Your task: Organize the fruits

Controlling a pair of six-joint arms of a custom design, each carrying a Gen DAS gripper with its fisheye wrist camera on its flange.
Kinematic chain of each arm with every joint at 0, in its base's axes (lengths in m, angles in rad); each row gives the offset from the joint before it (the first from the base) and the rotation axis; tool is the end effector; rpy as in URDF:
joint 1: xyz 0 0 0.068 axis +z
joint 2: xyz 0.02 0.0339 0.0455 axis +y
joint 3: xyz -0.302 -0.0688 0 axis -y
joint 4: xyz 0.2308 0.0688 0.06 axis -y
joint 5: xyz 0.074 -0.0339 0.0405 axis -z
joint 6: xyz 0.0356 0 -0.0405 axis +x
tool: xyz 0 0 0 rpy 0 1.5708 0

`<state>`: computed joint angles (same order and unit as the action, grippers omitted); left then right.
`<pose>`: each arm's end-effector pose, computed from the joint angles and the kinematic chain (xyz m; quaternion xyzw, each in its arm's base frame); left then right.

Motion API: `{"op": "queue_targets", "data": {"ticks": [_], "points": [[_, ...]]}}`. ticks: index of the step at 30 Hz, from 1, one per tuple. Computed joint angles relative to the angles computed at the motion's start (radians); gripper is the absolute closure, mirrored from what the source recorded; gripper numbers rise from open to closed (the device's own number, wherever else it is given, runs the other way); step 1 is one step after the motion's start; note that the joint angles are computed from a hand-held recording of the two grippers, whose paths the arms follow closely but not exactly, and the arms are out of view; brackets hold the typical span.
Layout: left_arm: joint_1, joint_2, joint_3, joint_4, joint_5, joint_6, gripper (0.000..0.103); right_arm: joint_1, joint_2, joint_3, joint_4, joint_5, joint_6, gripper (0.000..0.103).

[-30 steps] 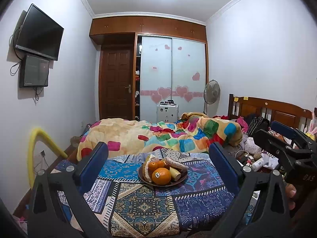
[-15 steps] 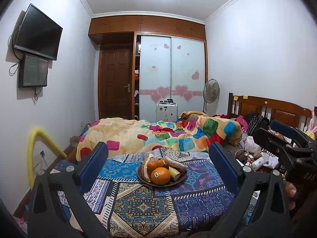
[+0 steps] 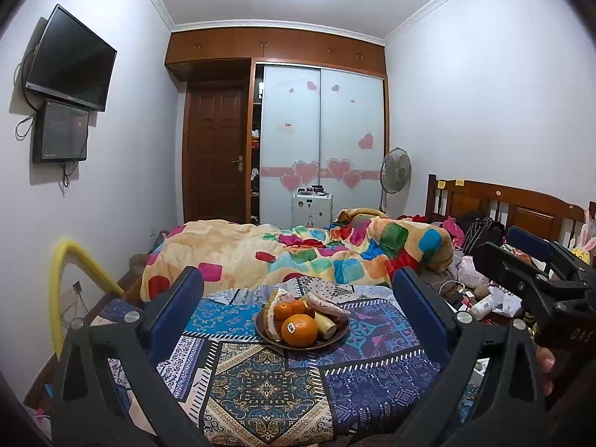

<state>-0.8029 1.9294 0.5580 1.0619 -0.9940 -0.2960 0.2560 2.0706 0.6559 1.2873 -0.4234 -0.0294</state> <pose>0.2434 -0.2091 0.1535 -0.0942 0.7578 0.0577 0.6431 0.3499 0.1067 0.1464 -0.2418 0.7067 0.2297 0.6239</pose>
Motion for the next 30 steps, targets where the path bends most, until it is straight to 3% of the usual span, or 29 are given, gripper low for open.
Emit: {"op": "queue_targets", "data": {"ticks": [30], "points": [[-0.005,-0.009,0.022,-0.035,0.024,-0.001,0.0,0.017,0.013,0.029,-0.032,0.014,0.0,0.0]]}}
